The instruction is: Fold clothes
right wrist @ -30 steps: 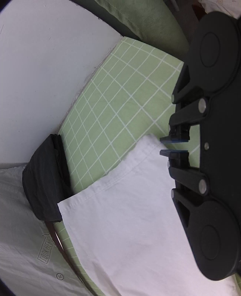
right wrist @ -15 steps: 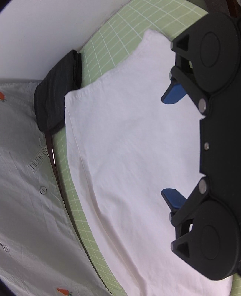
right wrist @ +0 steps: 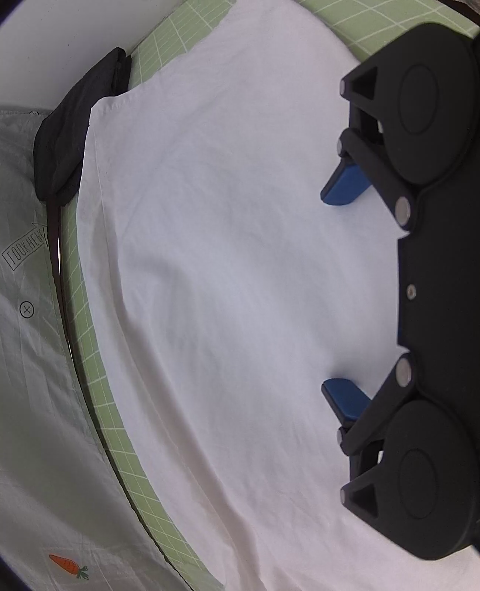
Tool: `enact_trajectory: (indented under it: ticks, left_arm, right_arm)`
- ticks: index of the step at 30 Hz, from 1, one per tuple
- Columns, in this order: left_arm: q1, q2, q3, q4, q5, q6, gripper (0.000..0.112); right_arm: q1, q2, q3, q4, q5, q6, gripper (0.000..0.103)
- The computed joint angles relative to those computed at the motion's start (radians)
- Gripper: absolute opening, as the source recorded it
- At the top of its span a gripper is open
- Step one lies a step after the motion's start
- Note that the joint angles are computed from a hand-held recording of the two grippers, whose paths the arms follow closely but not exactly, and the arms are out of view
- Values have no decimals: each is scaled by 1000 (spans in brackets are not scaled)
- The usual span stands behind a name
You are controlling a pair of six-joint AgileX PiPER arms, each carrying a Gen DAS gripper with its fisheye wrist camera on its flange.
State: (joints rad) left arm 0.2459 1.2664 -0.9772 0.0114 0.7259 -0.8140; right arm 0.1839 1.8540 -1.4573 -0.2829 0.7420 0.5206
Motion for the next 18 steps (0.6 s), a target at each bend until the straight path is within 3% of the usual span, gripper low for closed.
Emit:
enact_trajectory:
  ticks: [3, 9, 15, 18]
  left_arm:
    - [99, 71, -24, -139, -53, 198, 79]
    - [171, 164, -23, -313, -142, 412, 84]
    - [170, 177, 32, -387, -258, 421, 92]
    - [120, 180, 23, -238, -270, 295, 91]
  right_arm:
    - [29, 18, -22, -52, 38, 91, 102]
    - [73, 20, -31, -109, 107, 174, 102]
    - [76, 54, -92, -102, 162, 170, 103]
    - [67, 57, -95, -86, 150, 153, 103]
